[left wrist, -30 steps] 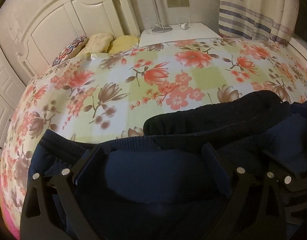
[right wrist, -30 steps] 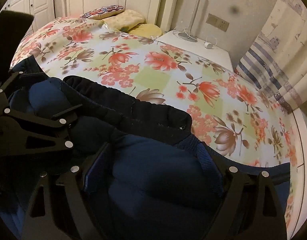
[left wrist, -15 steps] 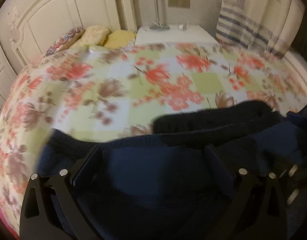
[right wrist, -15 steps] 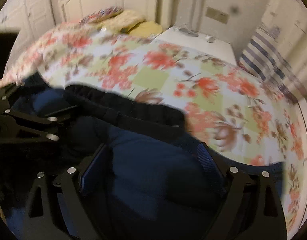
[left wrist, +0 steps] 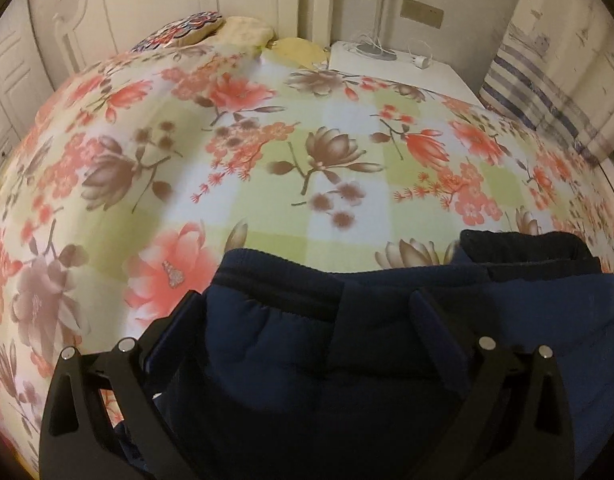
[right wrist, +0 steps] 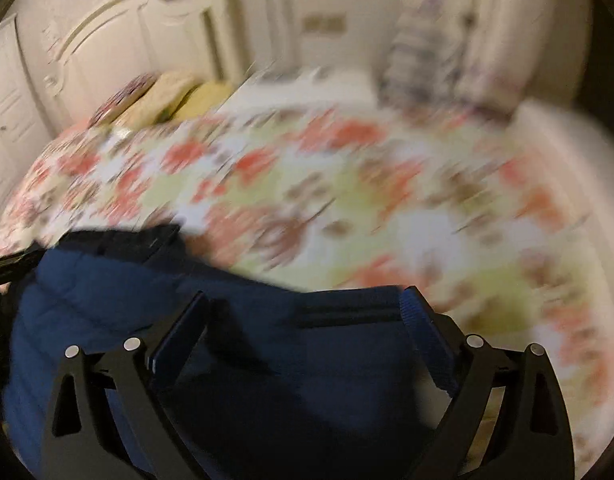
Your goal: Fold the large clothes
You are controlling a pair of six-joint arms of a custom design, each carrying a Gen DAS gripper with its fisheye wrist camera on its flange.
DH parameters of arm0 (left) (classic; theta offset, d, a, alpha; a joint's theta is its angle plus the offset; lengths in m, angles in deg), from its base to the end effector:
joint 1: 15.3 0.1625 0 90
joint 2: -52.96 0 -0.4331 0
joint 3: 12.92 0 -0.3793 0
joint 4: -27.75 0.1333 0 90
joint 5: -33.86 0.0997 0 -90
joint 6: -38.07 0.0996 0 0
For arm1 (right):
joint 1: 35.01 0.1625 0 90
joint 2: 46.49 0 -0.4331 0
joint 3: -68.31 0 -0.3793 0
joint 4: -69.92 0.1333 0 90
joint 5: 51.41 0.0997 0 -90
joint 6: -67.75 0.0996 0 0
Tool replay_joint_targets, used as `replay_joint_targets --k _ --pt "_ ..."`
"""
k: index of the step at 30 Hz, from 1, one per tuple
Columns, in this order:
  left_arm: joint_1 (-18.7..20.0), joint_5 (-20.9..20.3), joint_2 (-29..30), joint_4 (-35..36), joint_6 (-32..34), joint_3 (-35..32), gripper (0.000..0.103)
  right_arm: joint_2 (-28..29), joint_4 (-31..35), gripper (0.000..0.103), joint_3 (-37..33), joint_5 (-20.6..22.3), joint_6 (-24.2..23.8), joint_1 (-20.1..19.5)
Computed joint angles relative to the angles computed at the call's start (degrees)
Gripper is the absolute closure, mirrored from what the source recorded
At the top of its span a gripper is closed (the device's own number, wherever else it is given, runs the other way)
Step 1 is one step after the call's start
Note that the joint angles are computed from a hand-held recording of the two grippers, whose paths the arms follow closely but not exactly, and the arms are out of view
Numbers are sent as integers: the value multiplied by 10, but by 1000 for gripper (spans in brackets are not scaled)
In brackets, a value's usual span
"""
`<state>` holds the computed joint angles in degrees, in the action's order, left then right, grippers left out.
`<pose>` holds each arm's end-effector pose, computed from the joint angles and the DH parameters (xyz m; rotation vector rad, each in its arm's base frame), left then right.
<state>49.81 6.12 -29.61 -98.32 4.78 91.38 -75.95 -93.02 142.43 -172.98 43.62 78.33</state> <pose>-0.0165 -0.5617 0.4313 -0.3207 2.1345 -0.8686 0.3815 -0.6793 0.0814 0.8502 -2.3797 0.6301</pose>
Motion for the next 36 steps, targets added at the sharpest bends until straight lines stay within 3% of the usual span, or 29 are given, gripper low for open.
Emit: replay_joint_targets --k 2,4,6,8,10,12,16,20,23,27,30,32,33,36 --pt "1 -2 -2 -6 -7 4 2 -10 16 11 10 11 31 -13" --pt "1 -1 0 -2 -16 3 2 -8 83 12 2 13 49 -23" --pt "-2 11 0 1 -20 7 2 -5 78 12 -1 -6 46 -17" --pt "-6 22 -2 8 -31 10 2 10 -13 12 2 -79 -16 12" --pt "-6 25 -2 8 -33 12 2 7 -76 10 19 -74 -59 36" --pt "-7 28 -3 13 -38 12 2 8 -90 8 30 -54 -87 58" --pt "-9 36 -3 14 -39 14 2 32 -2 8 27 -3 -131 90" --pt "-11 40 -7 2 -34 21 2 76 19 7 8 -35 -166 91" --pt "-9 33 -9 -5 -31 22 2 55 71 7 0 2 -101 74" --pt "-7 29 -9 -12 -26 22 2 27 -18 7 28 -31 -71 61" --pt "-7 34 -8 -13 -23 22 2 16 17 6 14 -40 8 28" --pt "-10 40 -7 -8 -29 24 2 1 66 5 14 19 54 0" --pt "-11 45 -6 -4 -32 24 2 -3 71 5 15 32 60 -4" --pt "-13 51 -3 23 -48 18 2 4 56 5 17 11 45 3"
